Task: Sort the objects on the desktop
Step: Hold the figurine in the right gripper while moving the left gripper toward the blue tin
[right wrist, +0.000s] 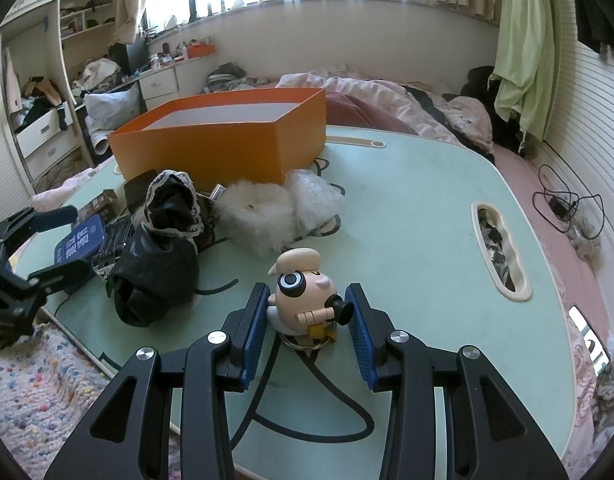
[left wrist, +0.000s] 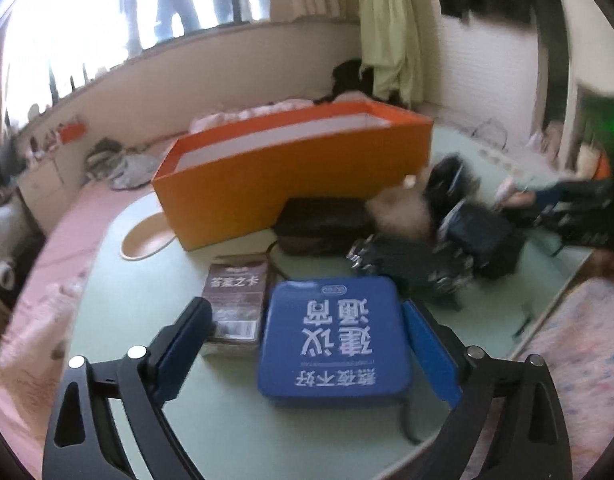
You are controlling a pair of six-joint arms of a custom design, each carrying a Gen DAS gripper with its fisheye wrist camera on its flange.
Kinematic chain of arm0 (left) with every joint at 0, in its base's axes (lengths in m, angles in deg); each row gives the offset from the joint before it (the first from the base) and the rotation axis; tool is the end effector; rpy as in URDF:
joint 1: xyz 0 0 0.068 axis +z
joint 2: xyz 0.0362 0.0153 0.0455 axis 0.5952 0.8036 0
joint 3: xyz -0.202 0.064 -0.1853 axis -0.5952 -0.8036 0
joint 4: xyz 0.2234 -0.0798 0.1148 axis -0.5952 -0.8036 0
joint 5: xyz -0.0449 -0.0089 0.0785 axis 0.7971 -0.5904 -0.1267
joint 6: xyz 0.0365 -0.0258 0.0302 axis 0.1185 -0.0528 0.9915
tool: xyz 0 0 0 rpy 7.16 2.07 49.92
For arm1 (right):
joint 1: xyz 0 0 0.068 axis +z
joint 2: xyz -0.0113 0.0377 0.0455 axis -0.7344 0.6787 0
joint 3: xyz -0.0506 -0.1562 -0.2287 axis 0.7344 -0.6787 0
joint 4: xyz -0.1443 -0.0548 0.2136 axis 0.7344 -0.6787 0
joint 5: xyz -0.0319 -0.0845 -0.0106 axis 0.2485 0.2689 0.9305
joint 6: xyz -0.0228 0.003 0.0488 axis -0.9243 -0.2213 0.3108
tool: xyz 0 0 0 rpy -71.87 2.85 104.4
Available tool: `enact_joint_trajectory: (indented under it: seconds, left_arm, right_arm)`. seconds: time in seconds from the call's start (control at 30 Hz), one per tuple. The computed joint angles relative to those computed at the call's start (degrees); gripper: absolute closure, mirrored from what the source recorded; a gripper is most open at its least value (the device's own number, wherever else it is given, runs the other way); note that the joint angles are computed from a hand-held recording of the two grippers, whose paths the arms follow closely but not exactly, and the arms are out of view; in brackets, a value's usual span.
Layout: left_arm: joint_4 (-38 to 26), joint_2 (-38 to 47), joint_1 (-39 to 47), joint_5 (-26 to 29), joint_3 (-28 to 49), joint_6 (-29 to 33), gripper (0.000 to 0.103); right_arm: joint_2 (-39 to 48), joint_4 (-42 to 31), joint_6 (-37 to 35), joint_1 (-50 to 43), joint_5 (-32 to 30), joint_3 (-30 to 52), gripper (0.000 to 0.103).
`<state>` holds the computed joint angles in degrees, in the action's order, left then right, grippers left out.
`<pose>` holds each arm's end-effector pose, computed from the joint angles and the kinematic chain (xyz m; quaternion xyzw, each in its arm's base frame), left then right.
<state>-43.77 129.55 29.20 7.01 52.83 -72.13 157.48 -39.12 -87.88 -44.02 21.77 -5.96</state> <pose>0.2526 -0.0359 0.1244 0.1870 0.8774 -0.0163 0.4414 0.3409 0.0254 0.1407 -0.1133 0.9107 0.0699 0.3911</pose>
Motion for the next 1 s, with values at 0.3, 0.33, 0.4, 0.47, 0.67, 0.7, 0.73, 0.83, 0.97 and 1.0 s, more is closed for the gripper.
enact_joint_trajectory:
  seconds: [0.3,0.33,0.4,0.47,0.67,0.7,0.73,0.83,0.97,1.0]
  left_arm:
    - [-8.0,-3.2,5.1,13.3,1.6,0.1,0.002]
    - [-7.7,-3.0,5.5,13.5,1.4,1.1,0.001]
    - [-5.1,-1.6,5.0,7.8,1.2,1.3,0.001]
    - [-5.2,-1.2,6.6,9.0,1.7,0.0,0.001]
    - [-10.2,-4.6,4.3,13.3,1.1,3.6,0.001]
    - [-9.4,-4.2,3.6,12.1,1.0,3.9,0.001]
    - [-8.1,-3.5,3.2,9.5,1.0,3.8,0.001]
    - [-5.9,-1.2,5.3,7.4,2.1,0.7,0.001]
    - [-10.9,-2.7,10.0,15.4,3.2,1.5,0.001]
    - [-10.8,-2.6,10.3,14.9,3.2,1.9,0.001]
  right_arm:
    - [0.0,-0.3,-0.1,0.0,0.1,0.2,0.062]
    - [0.0,-0.3,-0.1,0.0,0.1,0.2,0.062]
    - [0.0,-0.2,-0.1,-0.2,-0.1,0.2,0.062]
    - [-0.1,-0.3,0.0,-0.1,0.0,0.2,0.062]
    - [-0.2,-0.5,-0.2,-0.2,0.0,0.2,0.062]
    - [-0.2,-0.5,-0.3,-0.3,-0.1,0.2,0.062]
    - [-0.1,-0.5,-0.2,-0.3,-0.2,0.2,0.062]
    - [-0.2,-0.6,-0.1,-0.2,0.0,0.3,0.062]
    - [-0.2,-0.6,-0.2,-0.2,0.0,0.3,0.062]
    - [-0.2,-0.7,-0.2,-0.2,0.0,0.3,0.062]
